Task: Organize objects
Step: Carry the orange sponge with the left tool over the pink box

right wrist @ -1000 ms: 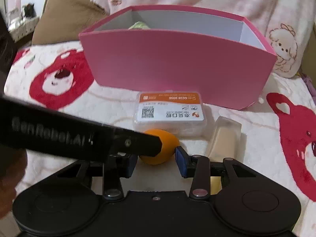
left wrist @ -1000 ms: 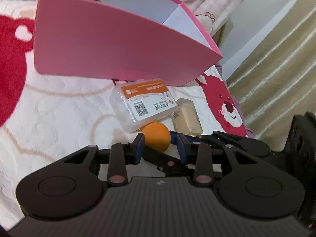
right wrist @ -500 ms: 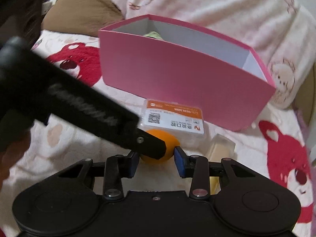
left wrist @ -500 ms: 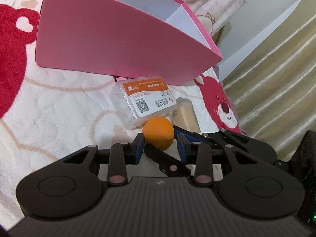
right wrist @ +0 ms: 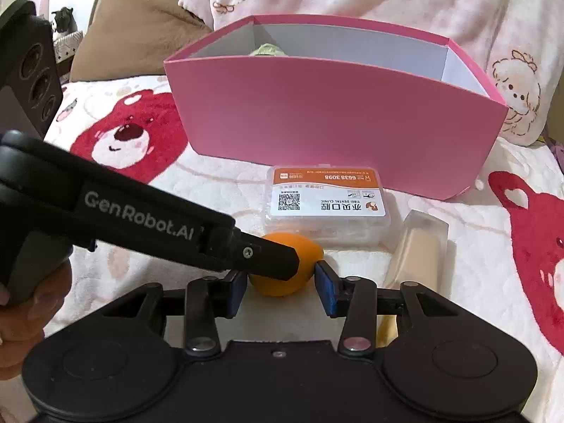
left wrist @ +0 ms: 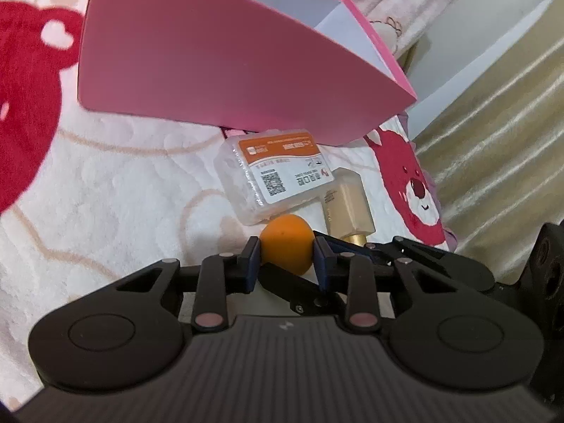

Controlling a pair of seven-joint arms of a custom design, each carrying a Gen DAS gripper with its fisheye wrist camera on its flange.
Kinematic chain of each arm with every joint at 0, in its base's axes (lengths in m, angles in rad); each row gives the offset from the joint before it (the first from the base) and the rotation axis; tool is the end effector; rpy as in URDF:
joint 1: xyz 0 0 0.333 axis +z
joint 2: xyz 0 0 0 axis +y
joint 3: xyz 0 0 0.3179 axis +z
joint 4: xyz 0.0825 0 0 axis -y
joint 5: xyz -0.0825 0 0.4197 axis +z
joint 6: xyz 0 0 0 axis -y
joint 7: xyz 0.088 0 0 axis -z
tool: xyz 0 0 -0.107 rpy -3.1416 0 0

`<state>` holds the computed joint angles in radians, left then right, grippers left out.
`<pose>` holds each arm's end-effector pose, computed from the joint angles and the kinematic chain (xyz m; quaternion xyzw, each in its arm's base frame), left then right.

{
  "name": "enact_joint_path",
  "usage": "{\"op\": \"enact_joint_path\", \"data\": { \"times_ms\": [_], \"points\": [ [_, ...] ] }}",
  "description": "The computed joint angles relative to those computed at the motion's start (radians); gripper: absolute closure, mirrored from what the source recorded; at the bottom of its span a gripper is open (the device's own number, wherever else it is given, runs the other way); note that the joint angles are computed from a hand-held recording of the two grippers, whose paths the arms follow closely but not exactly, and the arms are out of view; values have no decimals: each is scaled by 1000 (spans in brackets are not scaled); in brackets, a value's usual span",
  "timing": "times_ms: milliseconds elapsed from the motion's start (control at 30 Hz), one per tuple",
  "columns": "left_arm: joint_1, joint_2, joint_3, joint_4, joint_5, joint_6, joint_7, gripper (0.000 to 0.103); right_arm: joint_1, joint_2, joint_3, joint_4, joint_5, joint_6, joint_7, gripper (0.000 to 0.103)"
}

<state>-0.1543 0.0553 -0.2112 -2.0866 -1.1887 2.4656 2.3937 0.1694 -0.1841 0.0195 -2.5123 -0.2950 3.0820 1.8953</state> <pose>0.5748 -0.2171 0.4148 0.5234 -0.7289 0.4272 0.1105 0.5058 0.1209 0.4118 -0.7054 0.6049 -0.2386 0.2819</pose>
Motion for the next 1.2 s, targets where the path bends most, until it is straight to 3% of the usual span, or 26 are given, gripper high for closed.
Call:
{"op": "enact_joint_path", "data": {
  "times_ms": [233,333,433,733,900,1033,1200],
  "points": [
    [-14,-81,10,-40,165,8,-55,73,20,-46,6,-26,-6,8,-42,55],
    [-18,-119,25,-65,191,-1,-67,73,19,-59,21,-23,-26,0,-54,56],
    [-19,-158,41,-75,233,-32,-83,73,73,-90,-12,-31,26,-18,-84,56],
    [-37,-229,67,-63,277,-80,-116,73,65,-211,5,-74,43,-32,-48,56],
    [-36,-230,85,21,279,-130,-108,73,94,-247,-34,-21,50,-76,-109,56],
    [-23,-174,83,151,309,-161,-144,73,65,-214,-24,55,37,-62,-132,56],
    [-11,-81,52,292,407,-110,-192,73,81,-102,-60,176,71,-28,-189,56]
  ]
}}
